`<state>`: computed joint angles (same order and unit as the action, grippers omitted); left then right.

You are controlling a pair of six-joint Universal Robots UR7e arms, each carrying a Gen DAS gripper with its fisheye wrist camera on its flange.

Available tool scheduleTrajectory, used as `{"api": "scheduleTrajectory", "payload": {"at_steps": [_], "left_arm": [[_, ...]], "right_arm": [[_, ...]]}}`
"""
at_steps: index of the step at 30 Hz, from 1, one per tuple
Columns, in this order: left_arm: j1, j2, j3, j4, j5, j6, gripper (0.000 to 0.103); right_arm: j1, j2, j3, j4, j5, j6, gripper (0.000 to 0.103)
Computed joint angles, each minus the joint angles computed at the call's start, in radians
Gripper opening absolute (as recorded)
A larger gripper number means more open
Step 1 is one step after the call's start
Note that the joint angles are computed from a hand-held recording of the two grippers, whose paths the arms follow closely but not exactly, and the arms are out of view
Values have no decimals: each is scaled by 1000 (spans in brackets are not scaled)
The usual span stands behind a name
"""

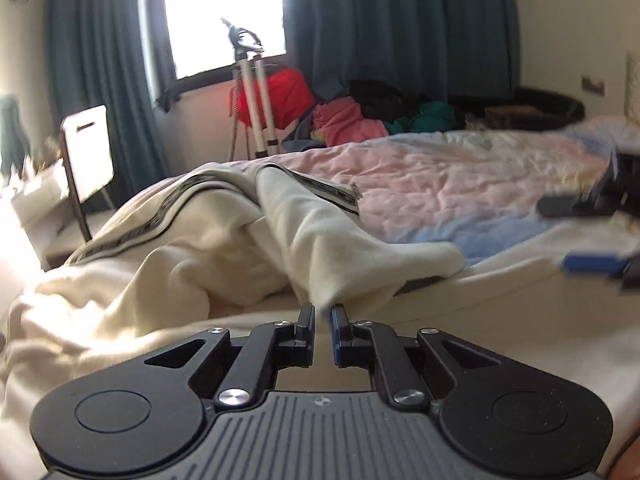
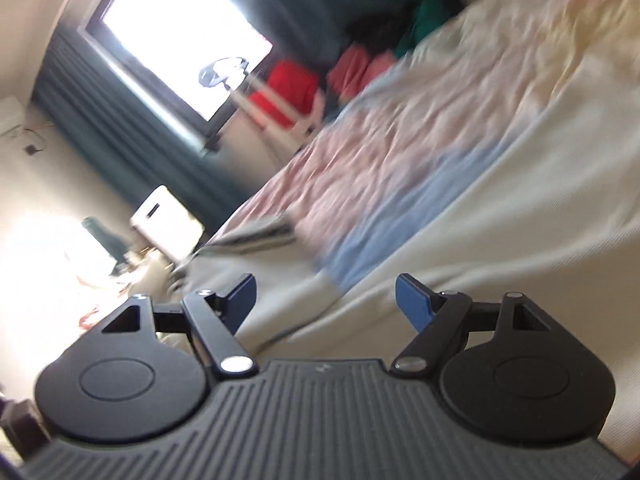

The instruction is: Fold clothes

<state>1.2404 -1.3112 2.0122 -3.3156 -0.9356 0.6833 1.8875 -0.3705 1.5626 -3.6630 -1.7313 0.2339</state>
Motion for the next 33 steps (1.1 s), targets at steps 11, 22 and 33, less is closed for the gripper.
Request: {"api": "scheduleTrajectory", "payload": {"at_steps": [11, 22, 33], "left_arm": [[-46, -263, 168, 38, -42, -154, 19], [98, -187, 60, 27, -95, -207, 19], [122, -223, 20, 212, -101, -314, 19]], "right_arm": [[-26, 0, 0, 61, 235, 267, 80], [-24, 245, -467, 295, 162, 624, 80], [6, 297, -780, 505, -236, 346, 9]]}}
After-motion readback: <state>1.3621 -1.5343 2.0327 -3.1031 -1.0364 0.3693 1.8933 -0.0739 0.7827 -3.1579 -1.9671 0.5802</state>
